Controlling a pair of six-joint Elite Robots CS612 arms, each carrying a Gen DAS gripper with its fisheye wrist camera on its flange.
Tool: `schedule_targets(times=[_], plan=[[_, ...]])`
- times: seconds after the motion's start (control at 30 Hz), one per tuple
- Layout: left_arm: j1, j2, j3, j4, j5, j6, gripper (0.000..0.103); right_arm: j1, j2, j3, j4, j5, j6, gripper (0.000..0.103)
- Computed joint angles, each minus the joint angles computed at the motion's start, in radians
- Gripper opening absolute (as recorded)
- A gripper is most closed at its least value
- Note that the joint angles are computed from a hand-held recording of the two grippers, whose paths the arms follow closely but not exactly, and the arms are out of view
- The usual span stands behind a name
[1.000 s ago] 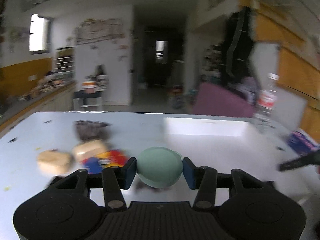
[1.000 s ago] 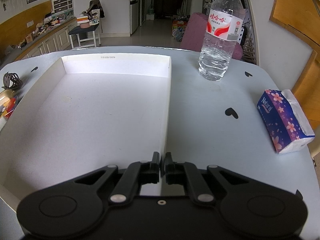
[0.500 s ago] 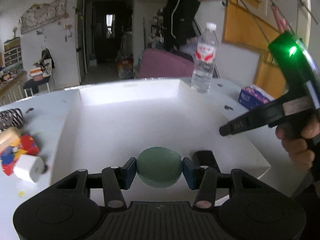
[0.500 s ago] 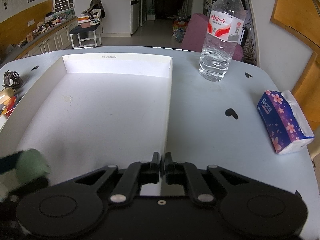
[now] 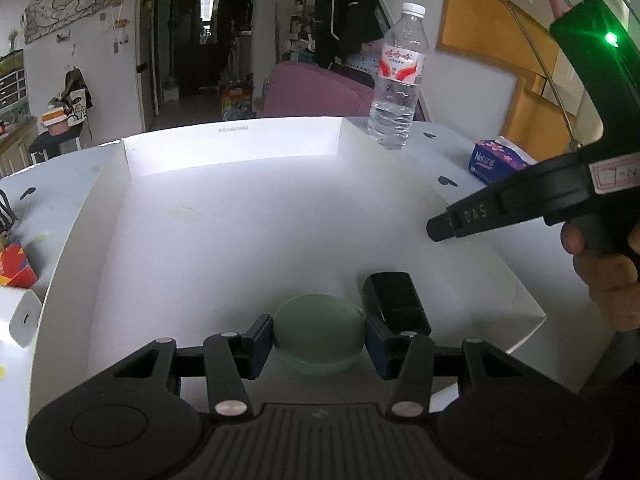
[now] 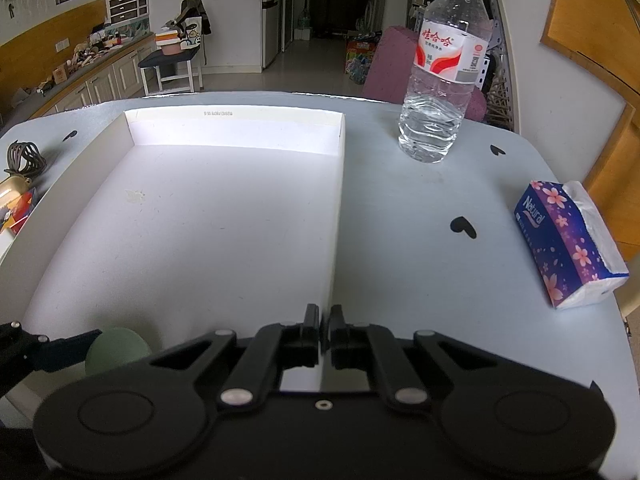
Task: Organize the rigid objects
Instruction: 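Carry the green case with the left gripper and lower it into the tray, then open the left gripper to release the green case and withdraw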
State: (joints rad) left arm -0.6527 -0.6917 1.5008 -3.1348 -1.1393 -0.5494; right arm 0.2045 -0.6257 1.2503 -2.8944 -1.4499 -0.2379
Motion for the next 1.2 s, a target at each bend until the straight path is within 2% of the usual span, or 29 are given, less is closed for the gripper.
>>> schedule_targets(times=[0.1, 0.17, 0.2, 0.63, 0.9, 1.07, 1.2], plan=[[0.001, -0.001, 0.000, 0.004, -0.005, -0.011, 0.052, 0.000, 0.000, 0.000, 0.000, 0.000, 0.000, 0.005], [0.000, -0.004, 0.004, 0.009, 0.001, -0.017, 0.064, 0.000, 0.000, 0.000, 0.000, 0.000, 0.000, 0.005], [-0.001, -0.002, 0.000, 0.011, 0.006, -0.014, 0.065, 0.000, 0.000, 0.000, 0.000, 0.000, 0.000, 0.005], [-0.005, -0.008, 0.004, 0.003, 0.013, -0.006, 0.069, 0.000, 0.000, 0.000, 0.000, -0.001, -0.001, 0.005], [-0.014, -0.029, 0.029, -0.012, 0.035, -0.019, 0.084, 0.001, -0.001, 0.000, 0.000, -0.001, -0.001, 0.005], [-0.023, -0.052, 0.062, -0.038, 0.077, -0.032, 0.098, 0.001, -0.001, 0.000, 0.000, -0.001, -0.001, 0.005], [-0.030, -0.074, 0.089, -0.045, 0.112, -0.048, 0.101, 0.001, -0.001, 0.000, 0.001, -0.002, -0.003, 0.006]])
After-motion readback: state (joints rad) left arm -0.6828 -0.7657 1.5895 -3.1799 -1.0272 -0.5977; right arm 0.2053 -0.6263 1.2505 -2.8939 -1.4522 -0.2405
